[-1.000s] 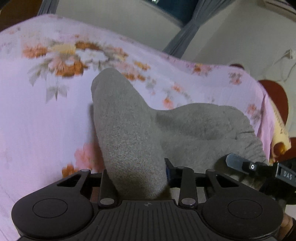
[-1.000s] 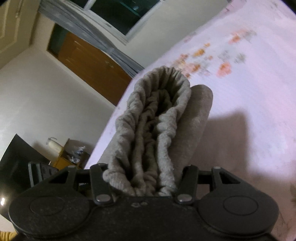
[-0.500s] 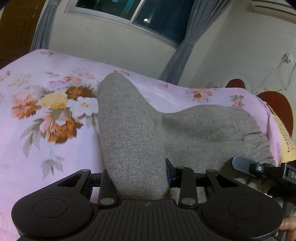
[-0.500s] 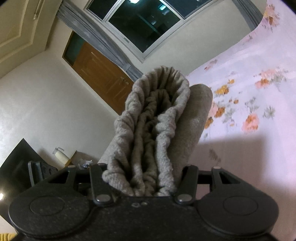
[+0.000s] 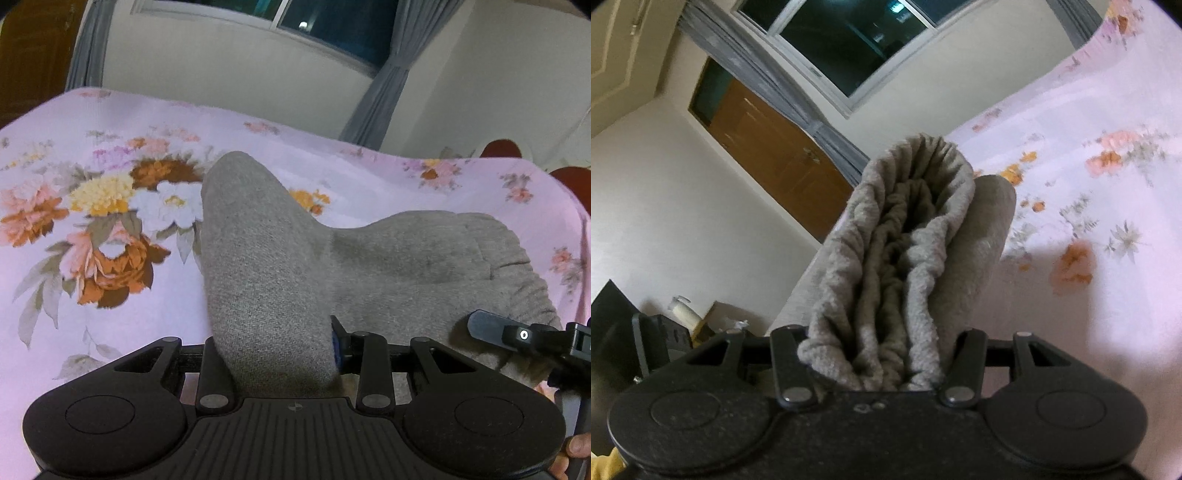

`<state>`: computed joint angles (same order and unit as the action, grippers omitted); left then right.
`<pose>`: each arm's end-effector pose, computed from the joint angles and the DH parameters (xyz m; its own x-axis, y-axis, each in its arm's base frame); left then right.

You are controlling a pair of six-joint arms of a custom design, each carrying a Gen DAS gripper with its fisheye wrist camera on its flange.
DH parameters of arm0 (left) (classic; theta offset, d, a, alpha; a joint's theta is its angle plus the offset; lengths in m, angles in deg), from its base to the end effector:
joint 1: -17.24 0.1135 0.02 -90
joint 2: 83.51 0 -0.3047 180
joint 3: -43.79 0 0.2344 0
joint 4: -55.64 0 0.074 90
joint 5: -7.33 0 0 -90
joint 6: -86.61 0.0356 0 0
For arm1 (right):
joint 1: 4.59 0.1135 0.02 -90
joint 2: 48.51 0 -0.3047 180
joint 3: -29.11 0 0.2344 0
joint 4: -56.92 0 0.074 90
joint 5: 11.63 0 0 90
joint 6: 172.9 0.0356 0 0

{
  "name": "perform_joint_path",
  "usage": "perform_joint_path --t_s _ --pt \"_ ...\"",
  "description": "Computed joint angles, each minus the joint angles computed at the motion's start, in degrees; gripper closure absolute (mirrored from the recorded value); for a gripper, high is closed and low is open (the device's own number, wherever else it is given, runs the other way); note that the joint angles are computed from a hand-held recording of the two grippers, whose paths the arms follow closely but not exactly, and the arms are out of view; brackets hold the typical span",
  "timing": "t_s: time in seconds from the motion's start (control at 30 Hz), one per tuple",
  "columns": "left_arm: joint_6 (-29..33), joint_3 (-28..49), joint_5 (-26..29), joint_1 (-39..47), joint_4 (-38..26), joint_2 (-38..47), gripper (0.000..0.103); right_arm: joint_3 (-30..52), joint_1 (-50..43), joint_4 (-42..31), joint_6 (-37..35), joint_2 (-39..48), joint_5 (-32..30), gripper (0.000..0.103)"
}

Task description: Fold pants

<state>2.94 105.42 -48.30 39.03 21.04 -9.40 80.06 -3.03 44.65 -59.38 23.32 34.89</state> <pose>0.2264 0.0689 0.2802 -0.6703 -0.1699 -0.7224 0.1252 0.9336 -0.3358 0.2268 0.0307 0.2649 -0.7389 0.2696 -0.6175 -0.3280 0.6566 0.6791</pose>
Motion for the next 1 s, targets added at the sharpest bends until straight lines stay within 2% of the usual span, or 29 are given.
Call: perform_joint_path --t_s 0.3,0.33,0.4,0.47,0.57,0.67,0.83,0.9,1.0 --pt "-0.21 -7.8 -4.61 -2.44 13.29 7.54 0.066 -4.21 -2.92 6.97 -2.61 9.5 1.55 0.051" --pt "0.2 -8.54 -4.74 -2.16 14.26 8.42 0.064 -5.02 -3.26 7.63 -2.91 10.38 2.1 0.05" --pt "0.81 -10.46 -6.21 -2.27 16.81 8.9 0.049 -6.16 -3.35 7.55 -4.01 11.01 3.62 0.046" --pt "0.73 -12.05 -8.32 -2.84 18.78 8.79 0.039 -7.76 -3.4 8.67 -3.15 11.41 5.05 0.035" --pt "0.55 -11.46 -10.14 -3.43 17.59 8.47 0.034 -8.79 -3.69 8.23 -1.44 9.85 6.87 0.027" --pt "1.27 -10.53 -13.42 -4.58 14.9 6.15 0.03 -7.35 -3.62 1.85 -2.73 5.02 10.69 0.023" --pt "1.63 -10.15 -19.2 -5.29 10.39 -1.85 0.026 -4.38 -2.56 -7.54 -5.21 -4.59 17.96 0.022" --pt "2.01 -9.55 -20.69 -5.63 7.73 -5.11 0.025 -3.57 0.54 -9.81 -5.88 -8.05 22.67 0.023" --pt "1.88 -8.83 -19.5 -5.32 3.65 -9.58 0.024 -2.16 8.27 -13.1 -8.06 -12.95 31.76 0.033"
